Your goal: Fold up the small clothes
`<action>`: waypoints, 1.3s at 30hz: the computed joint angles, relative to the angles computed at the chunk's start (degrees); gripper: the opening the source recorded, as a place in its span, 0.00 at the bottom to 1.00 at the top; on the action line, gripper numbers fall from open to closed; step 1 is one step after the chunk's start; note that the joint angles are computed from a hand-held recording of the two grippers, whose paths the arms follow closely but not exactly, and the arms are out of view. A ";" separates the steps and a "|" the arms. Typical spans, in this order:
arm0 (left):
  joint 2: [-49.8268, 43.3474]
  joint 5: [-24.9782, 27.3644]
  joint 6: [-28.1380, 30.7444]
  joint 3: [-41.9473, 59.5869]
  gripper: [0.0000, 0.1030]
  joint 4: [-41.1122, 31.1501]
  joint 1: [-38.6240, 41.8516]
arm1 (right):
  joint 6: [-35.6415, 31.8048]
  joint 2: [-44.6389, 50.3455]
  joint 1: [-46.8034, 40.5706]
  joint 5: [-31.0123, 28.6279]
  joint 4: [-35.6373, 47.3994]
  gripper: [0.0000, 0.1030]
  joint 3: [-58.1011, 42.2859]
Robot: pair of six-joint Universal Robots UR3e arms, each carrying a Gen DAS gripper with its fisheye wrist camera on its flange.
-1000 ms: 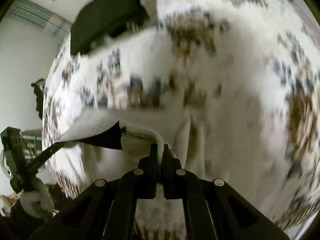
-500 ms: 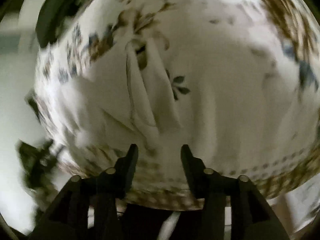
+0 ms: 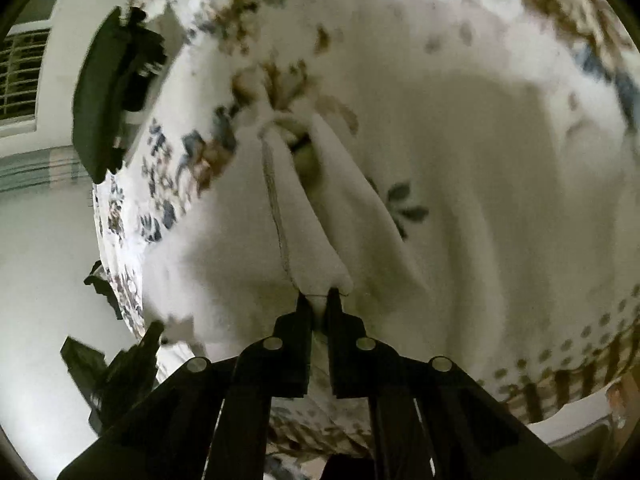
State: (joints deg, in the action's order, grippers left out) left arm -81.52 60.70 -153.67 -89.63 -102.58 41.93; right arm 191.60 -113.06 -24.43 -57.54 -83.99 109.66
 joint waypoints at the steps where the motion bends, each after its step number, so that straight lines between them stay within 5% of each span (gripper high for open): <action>1: 1.37 0.19 1.74 0.73 0.04 -2.78 1.60 | -0.70 -0.18 -0.63 -0.01 1.46 0.06 -1.47; 11: 4.06 6.55 6.13 -6.70 0.09 -9.98 5.08 | -7.62 5.97 -0.97 -5.90 8.34 0.06 -4.38; 13: 3.68 7.61 6.54 -5.16 0.18 -11.45 5.89 | -8.38 7.73 -0.32 -8.07 9.85 0.16 -6.47; 15: 2.73 7.51 6.26 -2.22 0.25 -11.85 6.40 | -8.25 7.75 -0.41 -9.83 10.01 0.42 -8.21; 17: 1.13 5.17 5.51 0.11 0.33 -11.28 6.44 | -9.36 6.34 -2.39 -8.52 9.28 0.50 -8.94; 20: -3.24 1.91 1.39 2.52 0.43 -5.75 2.63 | -9.28 7.82 -3.48 -4.99 6.02 0.49 -9.46; 25: -14.57 1.04 -6.43 6.10 0.43 7.77 -8.34 | -2.77 18.69 1.27 -2.25 -7.88 0.50 -11.39; 27: -15.70 0.99 -7.96 4.70 0.35 13.31 -10.20 | -2.03 23.33 3.71 -1.63 -11.07 0.48 -13.25; 28: -15.88 1.29 -8.01 4.42 0.13 14.49 -10.71 | -2.45 24.40 4.15 -1.22 -11.70 0.42 -13.63; 29: -16.95 2.85 -7.93 4.92 0.06 15.64 -11.79 | -2.57 25.32 4.53 -0.12 -12.53 0.12 -13.54; 33: -17.64 3.77 -6.12 4.15 0.06 15.58 -10.09 | -0.95 25.92 4.88 -3.20 -14.44 0.05 -12.37; 36: -18.99 -0.93 -2.09 7.83 0.09 5.50 -5.25 | -4.54 26.71 3.44 0.38 -10.94 0.06 -12.45; 37: -19.17 -2.29 -0.59 9.02 0.19 2.26 -3.47 | -5.71 26.60 2.56 1.57 -9.47 0.09 -12.52; 38: -19.06 -3.39 1.20 9.59 0.38 -0.29 -1.29 | -6.84 26.68 1.83 2.24 -7.83 0.21 -12.97; 39: -18.70 -4.07 2.31 9.38 0.49 -1.42 0.31 | -8.20 26.48 0.88 2.70 -6.40 0.49 -13.02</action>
